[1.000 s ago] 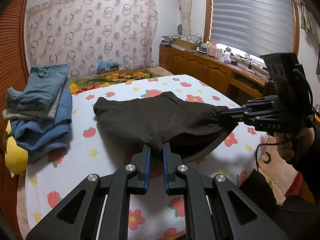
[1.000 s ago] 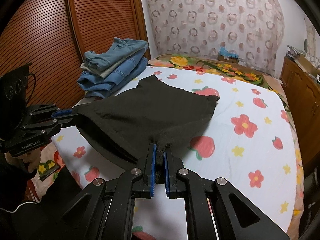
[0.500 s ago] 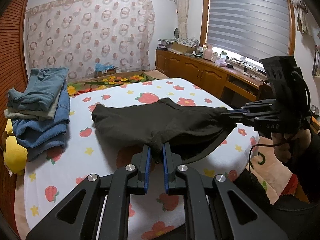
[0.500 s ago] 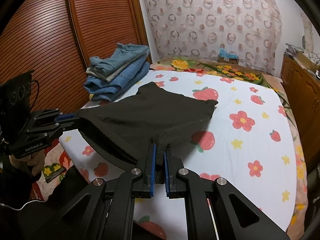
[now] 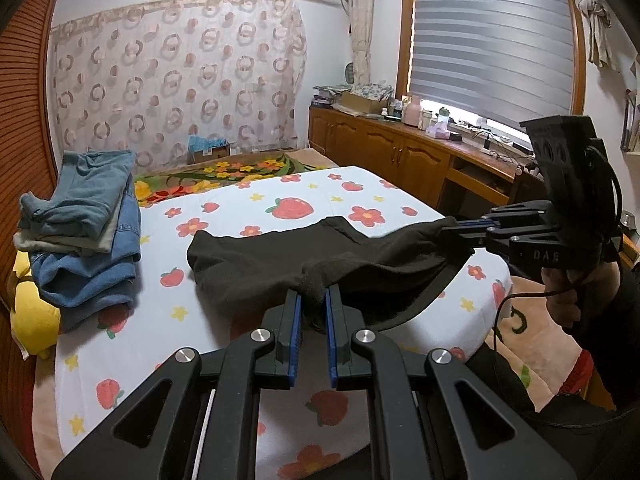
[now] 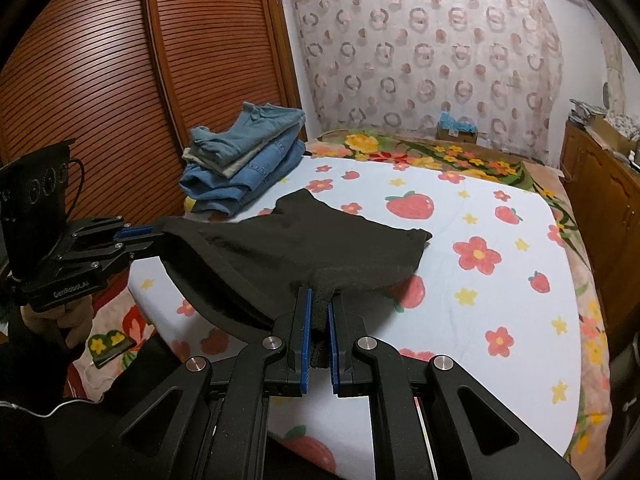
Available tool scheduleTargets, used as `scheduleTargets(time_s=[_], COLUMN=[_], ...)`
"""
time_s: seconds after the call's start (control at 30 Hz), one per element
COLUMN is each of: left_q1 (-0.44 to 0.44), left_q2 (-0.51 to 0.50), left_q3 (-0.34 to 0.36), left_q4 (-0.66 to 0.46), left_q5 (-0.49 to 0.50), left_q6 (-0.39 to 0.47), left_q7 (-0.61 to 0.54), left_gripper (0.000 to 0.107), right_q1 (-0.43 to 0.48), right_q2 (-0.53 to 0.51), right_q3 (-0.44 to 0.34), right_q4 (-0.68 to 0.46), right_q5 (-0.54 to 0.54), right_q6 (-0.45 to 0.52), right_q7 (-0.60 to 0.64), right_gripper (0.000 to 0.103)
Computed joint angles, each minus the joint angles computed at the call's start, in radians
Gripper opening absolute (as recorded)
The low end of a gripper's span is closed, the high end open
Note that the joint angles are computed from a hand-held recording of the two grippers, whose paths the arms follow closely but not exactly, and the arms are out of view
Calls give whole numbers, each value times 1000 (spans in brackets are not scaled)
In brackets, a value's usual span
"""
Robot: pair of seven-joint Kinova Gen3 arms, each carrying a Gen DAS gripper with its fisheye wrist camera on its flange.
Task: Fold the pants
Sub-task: 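Lower the held garment end onto the garment with both tools, folding it over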
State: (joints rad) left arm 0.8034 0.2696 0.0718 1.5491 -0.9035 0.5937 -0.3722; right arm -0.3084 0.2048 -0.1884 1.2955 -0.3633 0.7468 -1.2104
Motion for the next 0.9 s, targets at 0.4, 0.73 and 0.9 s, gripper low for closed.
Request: scheduleTargets(time_s=[0.4, 0.73, 0.9], left_q1=[-68, -126, -163], left_q2=[63, 112, 142], left_q3=[-40, -69, -70], left_q4=[-63, -121, -151], left_q5=[133, 274, 363], left_q6=[-46, -79, -85], left_q7=[-126, -272, -363], left_gripper=[12, 12, 12], right_q1=[-31, -52, -65], right_q2=[158, 314, 392], right_q3=[13, 22, 31], right_q4=[-225, -468, -593], right_q5=[86, 120, 132], right_q6=[91, 214, 284], right_q7=[-77, -109, -127], right_gripper=[7, 7, 7])
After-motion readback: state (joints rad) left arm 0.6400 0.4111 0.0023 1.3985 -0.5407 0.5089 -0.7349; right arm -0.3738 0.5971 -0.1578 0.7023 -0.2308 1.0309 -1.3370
